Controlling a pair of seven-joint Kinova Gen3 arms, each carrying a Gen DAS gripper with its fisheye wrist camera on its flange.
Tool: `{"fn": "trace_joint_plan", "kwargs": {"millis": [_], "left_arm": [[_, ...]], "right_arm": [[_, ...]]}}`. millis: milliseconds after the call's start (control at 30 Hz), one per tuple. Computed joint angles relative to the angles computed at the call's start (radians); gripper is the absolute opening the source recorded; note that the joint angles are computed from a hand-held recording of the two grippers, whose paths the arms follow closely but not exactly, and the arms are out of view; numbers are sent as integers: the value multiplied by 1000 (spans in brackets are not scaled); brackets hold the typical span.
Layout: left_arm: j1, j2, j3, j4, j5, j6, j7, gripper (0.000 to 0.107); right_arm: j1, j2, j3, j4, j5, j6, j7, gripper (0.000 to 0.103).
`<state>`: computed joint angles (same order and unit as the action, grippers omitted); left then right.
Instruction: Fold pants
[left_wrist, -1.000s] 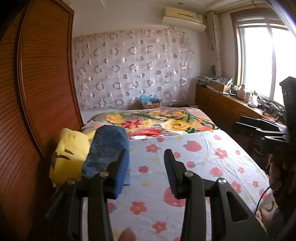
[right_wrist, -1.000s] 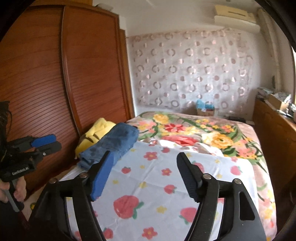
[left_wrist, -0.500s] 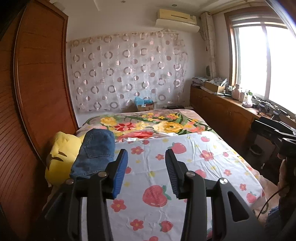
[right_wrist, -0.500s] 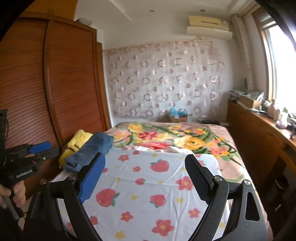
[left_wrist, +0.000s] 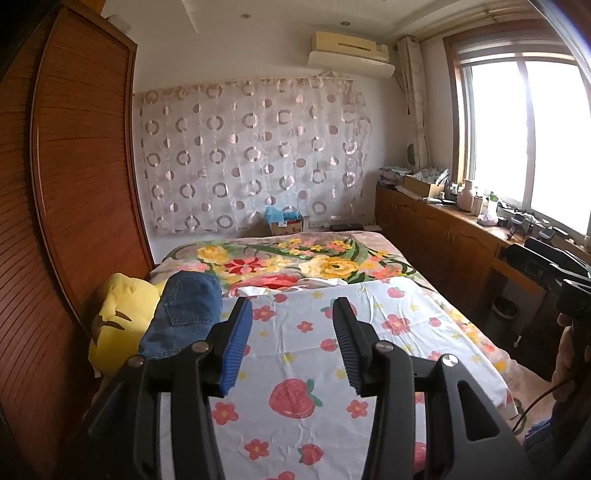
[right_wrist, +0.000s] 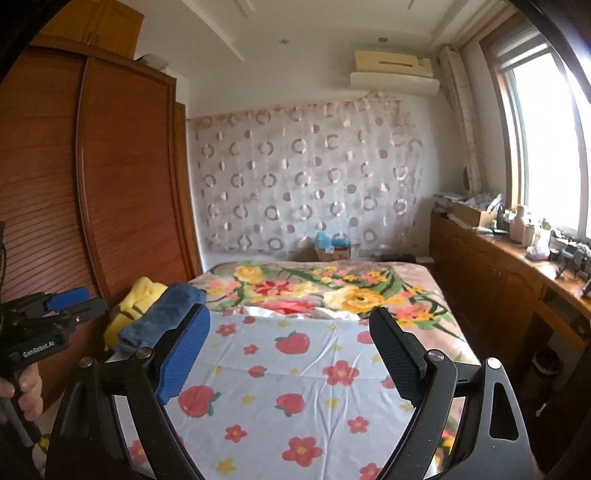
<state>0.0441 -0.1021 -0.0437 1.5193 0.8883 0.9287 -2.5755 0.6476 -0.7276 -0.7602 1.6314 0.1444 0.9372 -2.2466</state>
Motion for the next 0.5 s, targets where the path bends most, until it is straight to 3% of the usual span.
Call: {"fn": "trace_joint_plan", "kwargs": {"millis": [500], "left_arm": [[11, -18, -11, 31, -11, -29, 15, 48]], "right_arm": [[34, -22, -20, -11, -27, 28, 1, 90]]}}
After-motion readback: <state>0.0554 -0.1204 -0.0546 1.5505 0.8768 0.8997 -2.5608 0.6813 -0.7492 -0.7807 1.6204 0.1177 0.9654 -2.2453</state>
